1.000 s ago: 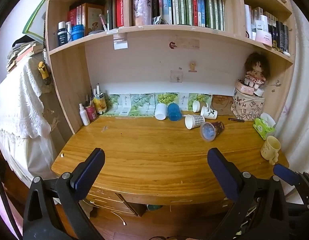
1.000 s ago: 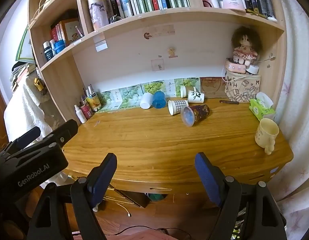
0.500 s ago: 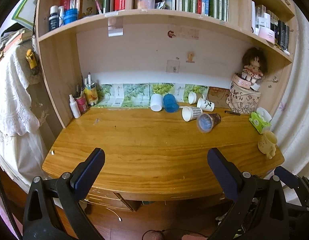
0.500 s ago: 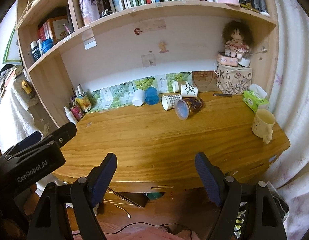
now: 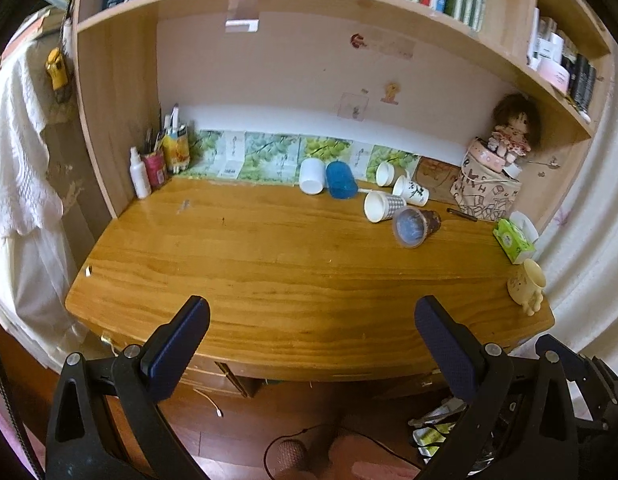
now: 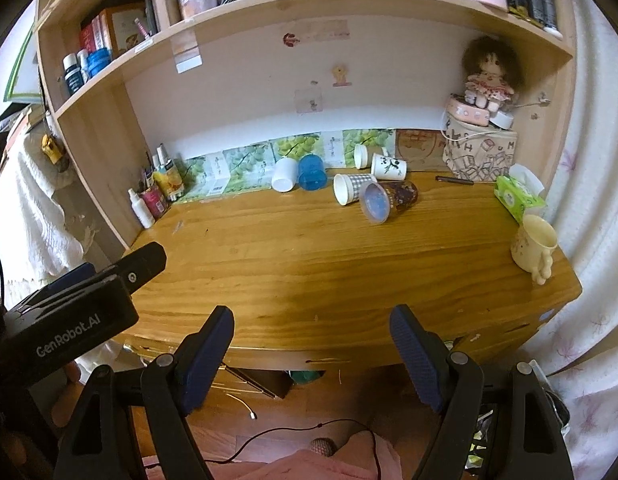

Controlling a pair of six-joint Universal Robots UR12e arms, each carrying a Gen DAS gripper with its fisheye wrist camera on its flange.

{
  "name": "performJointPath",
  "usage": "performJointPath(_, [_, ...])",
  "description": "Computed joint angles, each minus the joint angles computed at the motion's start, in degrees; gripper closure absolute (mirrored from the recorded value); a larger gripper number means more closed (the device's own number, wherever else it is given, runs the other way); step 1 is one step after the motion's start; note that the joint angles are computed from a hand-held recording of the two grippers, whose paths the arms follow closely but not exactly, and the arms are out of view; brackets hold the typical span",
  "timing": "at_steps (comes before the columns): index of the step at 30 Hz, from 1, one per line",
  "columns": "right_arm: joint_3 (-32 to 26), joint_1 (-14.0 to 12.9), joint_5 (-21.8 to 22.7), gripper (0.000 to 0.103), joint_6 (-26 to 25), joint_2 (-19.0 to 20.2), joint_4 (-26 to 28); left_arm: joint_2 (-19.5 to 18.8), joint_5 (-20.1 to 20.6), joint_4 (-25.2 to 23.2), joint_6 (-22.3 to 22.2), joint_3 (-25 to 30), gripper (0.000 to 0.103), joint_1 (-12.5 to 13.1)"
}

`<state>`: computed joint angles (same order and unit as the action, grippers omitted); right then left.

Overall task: Flip cup upright
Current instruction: 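Move both tools toward the cups lying on the desk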

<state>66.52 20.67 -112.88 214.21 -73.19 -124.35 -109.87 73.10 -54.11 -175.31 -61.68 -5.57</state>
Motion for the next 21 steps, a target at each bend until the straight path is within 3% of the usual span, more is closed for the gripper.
performJointPath(10, [-3.39,-1.79,5.09,0.022,-5.58,2.49,1.61,-3.38,3.59,-5.65,-2.02,4.7,0.001,-0.81])
performJointPath(21, [-9.9,-6.61,13.6,0.022,-10.62,6.98,4.78,-12.02,10.04,-12.88,-4.79,18.28,0.001,-3.47])
